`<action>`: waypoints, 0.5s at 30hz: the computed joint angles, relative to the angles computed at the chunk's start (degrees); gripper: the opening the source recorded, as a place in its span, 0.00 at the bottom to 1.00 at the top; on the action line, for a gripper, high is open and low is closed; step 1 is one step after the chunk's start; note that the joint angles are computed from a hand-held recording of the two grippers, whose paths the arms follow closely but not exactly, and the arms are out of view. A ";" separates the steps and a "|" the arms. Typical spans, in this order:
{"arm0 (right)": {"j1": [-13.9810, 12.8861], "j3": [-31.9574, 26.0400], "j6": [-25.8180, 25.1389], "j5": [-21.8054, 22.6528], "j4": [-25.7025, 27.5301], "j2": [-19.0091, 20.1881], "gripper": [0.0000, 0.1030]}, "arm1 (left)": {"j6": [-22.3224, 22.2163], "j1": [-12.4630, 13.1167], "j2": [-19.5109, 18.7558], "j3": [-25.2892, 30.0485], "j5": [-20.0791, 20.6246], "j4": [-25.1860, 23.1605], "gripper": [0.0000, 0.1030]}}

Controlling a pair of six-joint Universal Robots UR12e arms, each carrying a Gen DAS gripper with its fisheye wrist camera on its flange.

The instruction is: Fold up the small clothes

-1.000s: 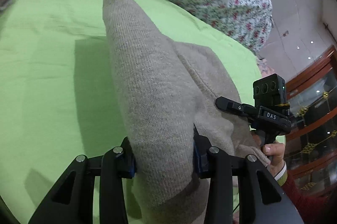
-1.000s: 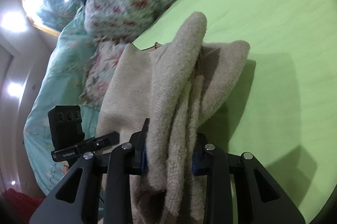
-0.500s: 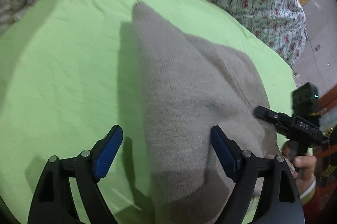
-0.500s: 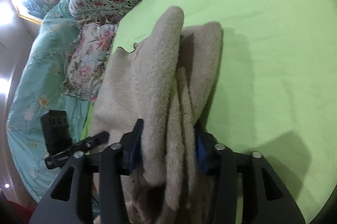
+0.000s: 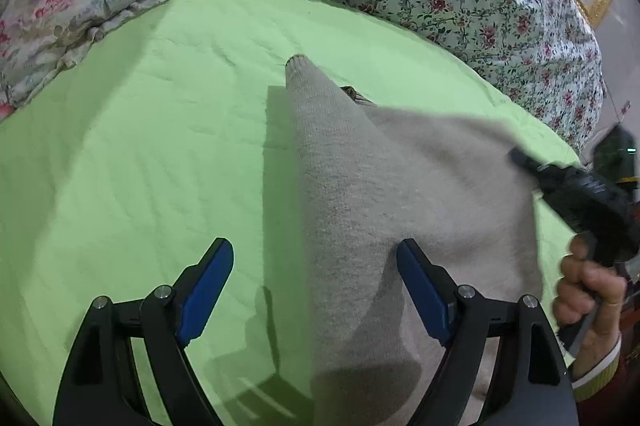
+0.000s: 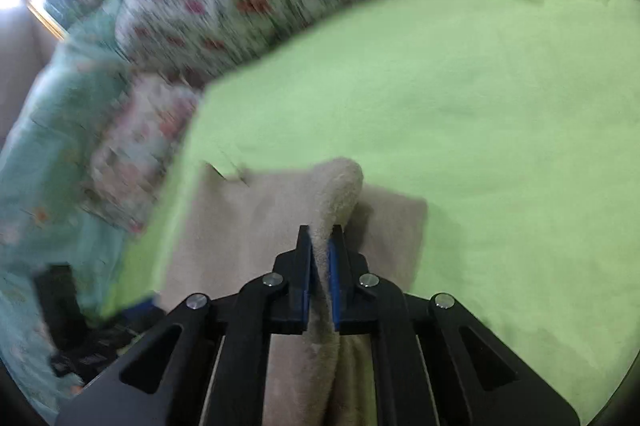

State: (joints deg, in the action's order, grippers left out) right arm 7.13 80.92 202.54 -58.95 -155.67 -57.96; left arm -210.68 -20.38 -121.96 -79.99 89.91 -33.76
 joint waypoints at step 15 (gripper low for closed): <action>0.47 1.45 -1.44 -10.74 9.16 -1.20 0.08 | 2.69 -1.62 -1.32 2.63 2.87 -6.28 0.92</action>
